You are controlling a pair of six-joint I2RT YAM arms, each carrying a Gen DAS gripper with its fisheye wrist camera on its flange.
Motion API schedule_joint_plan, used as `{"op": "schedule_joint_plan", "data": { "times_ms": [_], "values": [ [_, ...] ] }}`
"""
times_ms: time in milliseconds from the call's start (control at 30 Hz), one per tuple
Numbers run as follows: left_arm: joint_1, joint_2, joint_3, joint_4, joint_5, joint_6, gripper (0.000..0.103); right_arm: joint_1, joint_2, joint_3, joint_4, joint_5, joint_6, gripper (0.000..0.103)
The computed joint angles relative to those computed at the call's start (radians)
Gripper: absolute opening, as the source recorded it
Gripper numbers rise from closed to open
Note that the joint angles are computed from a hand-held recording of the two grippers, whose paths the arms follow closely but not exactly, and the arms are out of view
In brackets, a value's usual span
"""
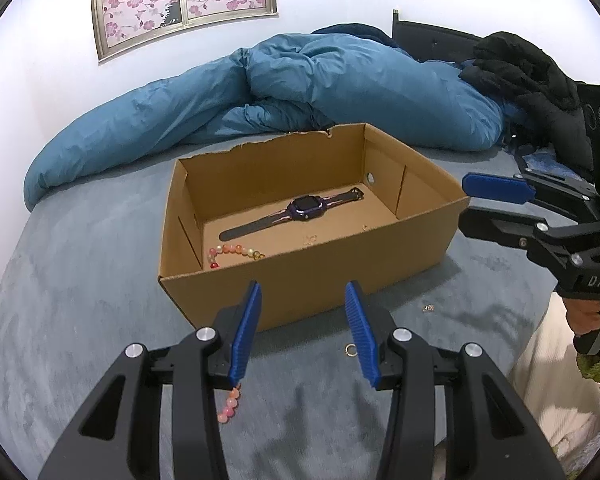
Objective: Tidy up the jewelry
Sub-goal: 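Withdraw the left gripper from the box to the gold ring charm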
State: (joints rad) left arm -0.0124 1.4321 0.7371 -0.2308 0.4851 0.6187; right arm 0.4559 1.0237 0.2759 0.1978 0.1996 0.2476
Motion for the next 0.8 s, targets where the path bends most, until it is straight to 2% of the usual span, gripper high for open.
{"op": "schedule_joint_plan", "data": {
  "times_ms": [233,467,667,800],
  "values": [
    [0.002,0.010,-0.033,0.017,-0.002,-0.002,0.042,-0.008,0.005,-0.054,0.011,-0.018,0.007,0.049],
    [0.013,0.050,-0.083,0.060,-0.014,0.035,0.042,-0.119,0.008,-0.136,-0.011,-0.080,-0.024,0.049],
    [0.005,0.099,-0.128,0.110,-0.022,0.080,0.042,-0.171,0.073,-0.160,0.014,-0.132,-0.038,0.049],
    [-0.015,0.138,-0.153,0.163,-0.030,0.107,0.042,-0.147,0.154,-0.152,0.069,-0.132,-0.035,0.049]
  ]
}}
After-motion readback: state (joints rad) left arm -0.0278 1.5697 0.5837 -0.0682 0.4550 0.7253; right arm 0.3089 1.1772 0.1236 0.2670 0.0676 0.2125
